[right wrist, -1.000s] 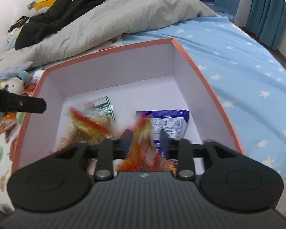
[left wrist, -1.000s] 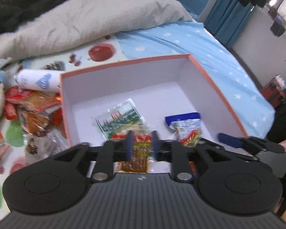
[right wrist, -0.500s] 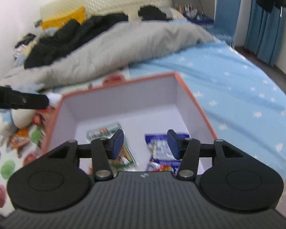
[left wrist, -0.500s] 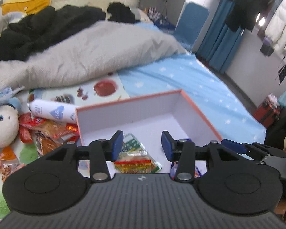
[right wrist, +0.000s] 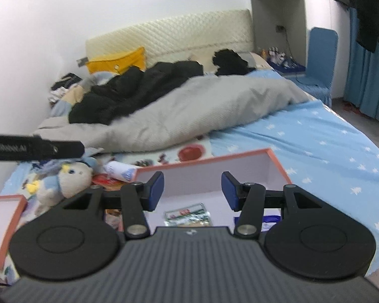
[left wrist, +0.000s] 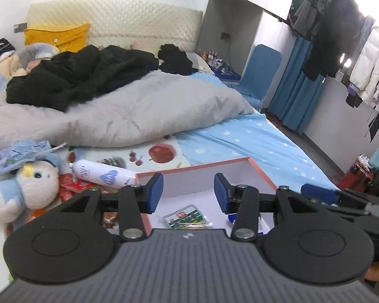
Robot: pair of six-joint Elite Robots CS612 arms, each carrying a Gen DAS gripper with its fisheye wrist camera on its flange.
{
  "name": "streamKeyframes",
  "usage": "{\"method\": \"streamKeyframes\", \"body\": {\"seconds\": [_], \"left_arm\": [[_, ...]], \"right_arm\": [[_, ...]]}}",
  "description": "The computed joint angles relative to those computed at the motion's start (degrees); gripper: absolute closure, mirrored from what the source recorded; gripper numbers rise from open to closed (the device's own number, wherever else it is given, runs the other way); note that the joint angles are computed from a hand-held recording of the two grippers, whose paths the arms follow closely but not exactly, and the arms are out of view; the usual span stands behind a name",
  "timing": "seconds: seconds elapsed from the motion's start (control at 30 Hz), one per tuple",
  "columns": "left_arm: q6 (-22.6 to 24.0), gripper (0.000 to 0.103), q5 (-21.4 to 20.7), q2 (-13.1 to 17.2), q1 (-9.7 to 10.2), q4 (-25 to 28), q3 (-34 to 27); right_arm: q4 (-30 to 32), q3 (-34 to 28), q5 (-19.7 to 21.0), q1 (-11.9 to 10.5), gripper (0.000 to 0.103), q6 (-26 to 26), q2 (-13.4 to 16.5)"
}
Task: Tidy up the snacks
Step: 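Withdraw both open tools from the box back toward the snack pile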
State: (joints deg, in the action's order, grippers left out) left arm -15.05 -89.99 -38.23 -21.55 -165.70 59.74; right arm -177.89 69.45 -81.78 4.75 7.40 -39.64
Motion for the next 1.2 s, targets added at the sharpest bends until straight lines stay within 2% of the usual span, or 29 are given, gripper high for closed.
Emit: {"method": "streamKeyframes", "body": {"seconds": [0.3, 0.5, 1.07, 1.1, 1.2], "left_arm": [[-1.00, 0.053, 2.47, -4.20, 0.42, -6.04, 8.45], [-2.84, 0.053, 3.52, -6.40, 0.63, -8.42, 12.88], [-2.31, 0.053, 6.71, -11.39, 0.43, -15.64, 24.35], [-2.37, 0.052, 7.34, -11.71, 0.37, -15.96, 25.16], [-2.35, 0.041, 9.50, -12.35, 0.17, -16.50, 27.00]], "right_arm": [[-4.30, 2.20, 3.40, 1.07, 0.050, -0.50, -1.07], [-4.21, 3.60, 4.75, 1.80, 0.050, -1.40, -1.66], [-4.57, 7.37, 6.31, 4.15, 0.050, -2.92, -2.99], [-4.85, 7.72, 6.32, 4.29, 0.050, -2.98, -3.07], [-5.33, 8.99, 7.42, 4.63, 0.050, -3.29, -3.44]]}}
